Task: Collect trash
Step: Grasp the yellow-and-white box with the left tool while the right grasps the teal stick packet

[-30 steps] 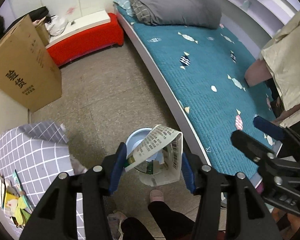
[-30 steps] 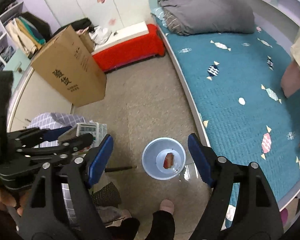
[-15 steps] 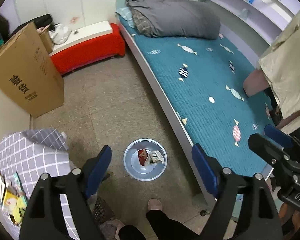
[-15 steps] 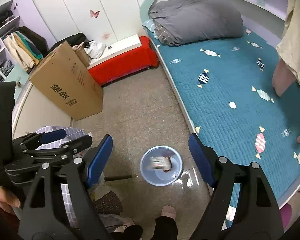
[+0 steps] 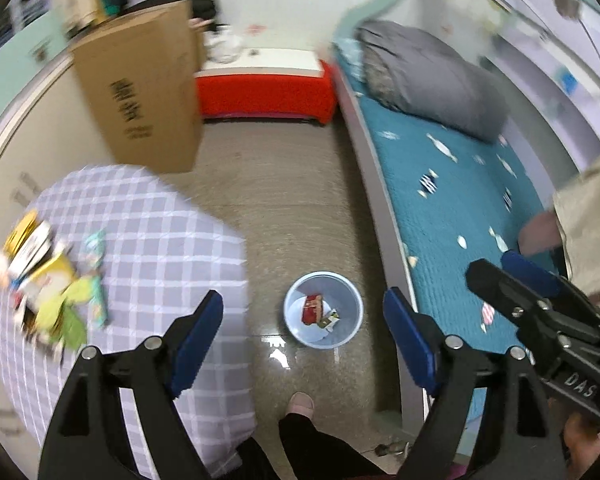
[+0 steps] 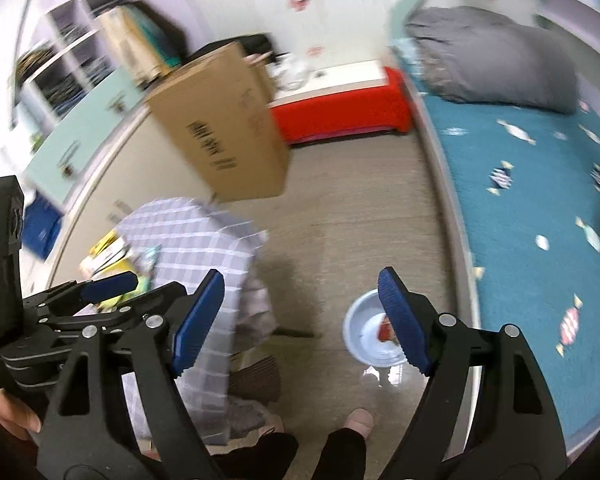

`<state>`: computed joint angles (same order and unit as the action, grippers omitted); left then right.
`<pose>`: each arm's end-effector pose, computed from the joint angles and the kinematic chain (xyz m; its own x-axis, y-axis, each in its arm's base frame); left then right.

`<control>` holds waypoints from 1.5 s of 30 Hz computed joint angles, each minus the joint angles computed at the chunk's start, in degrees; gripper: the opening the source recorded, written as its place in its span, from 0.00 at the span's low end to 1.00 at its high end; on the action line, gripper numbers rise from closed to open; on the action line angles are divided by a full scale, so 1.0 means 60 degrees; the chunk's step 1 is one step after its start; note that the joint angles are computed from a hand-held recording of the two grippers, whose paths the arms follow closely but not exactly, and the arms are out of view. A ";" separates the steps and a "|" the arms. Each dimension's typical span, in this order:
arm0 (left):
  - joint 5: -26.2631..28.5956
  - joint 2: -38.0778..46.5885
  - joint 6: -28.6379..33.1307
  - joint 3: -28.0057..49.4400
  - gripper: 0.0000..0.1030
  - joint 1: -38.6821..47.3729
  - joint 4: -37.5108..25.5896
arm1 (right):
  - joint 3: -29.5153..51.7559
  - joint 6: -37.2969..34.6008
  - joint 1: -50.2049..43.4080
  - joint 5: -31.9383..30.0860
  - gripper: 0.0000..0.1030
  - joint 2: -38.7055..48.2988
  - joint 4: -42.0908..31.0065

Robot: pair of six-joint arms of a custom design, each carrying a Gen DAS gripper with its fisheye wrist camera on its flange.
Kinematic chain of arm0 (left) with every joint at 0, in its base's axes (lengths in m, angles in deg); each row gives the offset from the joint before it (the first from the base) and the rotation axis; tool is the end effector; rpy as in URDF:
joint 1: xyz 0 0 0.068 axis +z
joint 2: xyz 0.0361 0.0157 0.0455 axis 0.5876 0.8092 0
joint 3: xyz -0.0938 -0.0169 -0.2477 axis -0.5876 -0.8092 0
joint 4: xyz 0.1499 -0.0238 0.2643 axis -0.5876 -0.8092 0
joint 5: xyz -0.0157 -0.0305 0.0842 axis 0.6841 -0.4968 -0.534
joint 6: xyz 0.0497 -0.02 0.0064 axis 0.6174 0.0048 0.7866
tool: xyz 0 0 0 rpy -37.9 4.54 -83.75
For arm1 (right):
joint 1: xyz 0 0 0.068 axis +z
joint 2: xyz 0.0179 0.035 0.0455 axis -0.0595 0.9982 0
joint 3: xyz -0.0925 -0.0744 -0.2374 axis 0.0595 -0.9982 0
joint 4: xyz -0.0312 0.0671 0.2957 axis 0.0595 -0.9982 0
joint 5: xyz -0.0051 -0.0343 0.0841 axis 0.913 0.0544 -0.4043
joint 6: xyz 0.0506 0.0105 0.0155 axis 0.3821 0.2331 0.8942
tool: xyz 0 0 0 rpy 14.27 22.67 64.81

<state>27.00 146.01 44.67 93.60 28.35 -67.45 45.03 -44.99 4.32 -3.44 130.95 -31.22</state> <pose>0.2764 -0.0405 0.3131 -0.8921 -0.0172 -0.4515 0.0556 0.9875 -0.1474 0.2616 0.0452 0.3061 -0.8123 0.0746 -0.5784 -0.1451 0.9347 0.3244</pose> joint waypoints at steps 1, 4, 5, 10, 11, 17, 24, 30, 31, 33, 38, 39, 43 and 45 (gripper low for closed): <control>0.0056 -0.0306 0.0048 -0.0149 0.79 0.0379 -0.0116 | 0.0063 0.0116 0.0331 -0.0008 0.76 0.0094 0.0058; 0.0330 -0.0909 0.0516 -0.0378 0.79 0.1848 -0.0525 | 0.0347 0.0491 0.1498 0.0212 0.77 0.0517 0.0276; 0.0428 -0.0999 0.0745 -0.0380 0.79 0.2373 -0.0637 | 0.0487 0.0650 0.1915 0.0313 0.77 0.0726 0.0374; 0.1266 -0.0562 0.2441 -0.0004 0.79 0.5362 -0.0772 | 0.1207 0.1570 0.3608 0.0748 0.77 0.1970 0.0898; 0.1435 -0.0383 0.2700 0.0115 0.79 0.5792 -0.0804 | 0.1459 0.1785 0.3911 0.0840 0.77 0.2360 0.0978; 0.3182 0.2162 0.4578 0.1501 0.78 0.8607 -0.0761 | 0.2789 0.2999 0.5256 0.1245 0.77 0.4354 0.1404; 0.3871 0.5566 0.5622 0.3485 0.78 0.9554 -0.0892 | 0.4240 0.4139 0.6093 0.1741 0.77 0.6467 0.1640; 0.3547 0.7112 0.6167 0.4344 0.78 0.9283 -0.0655 | 0.5404 0.4745 0.6386 0.1888 0.76 0.8109 0.1515; 0.3653 0.7414 0.6308 0.4568 0.78 0.9264 -0.0703 | 0.5643 0.4756 0.6424 0.1918 0.76 0.8399 0.1448; 0.3688 0.7607 0.6433 0.4627 0.74 0.9158 -0.0515 | 0.6126 0.4721 0.6450 0.1897 0.73 0.8953 0.1290; 0.3721 0.8120 0.6835 0.4958 0.38 0.8886 -0.0485 | 0.7510 0.4489 0.6450 0.1726 0.58 1.0344 0.0789; 0.3750 0.8226 0.6846 0.5089 0.25 0.8871 -0.0588 | 0.7820 0.4389 0.6443 0.1676 0.54 1.0617 0.0655; 0.3992 0.8428 0.6970 0.5364 0.07 0.8921 -0.0905 | 0.8920 0.3929 0.6441 0.1536 0.33 1.1475 0.0020; 0.4039 0.8209 0.6989 0.5219 0.04 0.8939 -0.0833 | 0.9439 0.3730 0.6486 0.1442 0.21 1.1860 -0.0327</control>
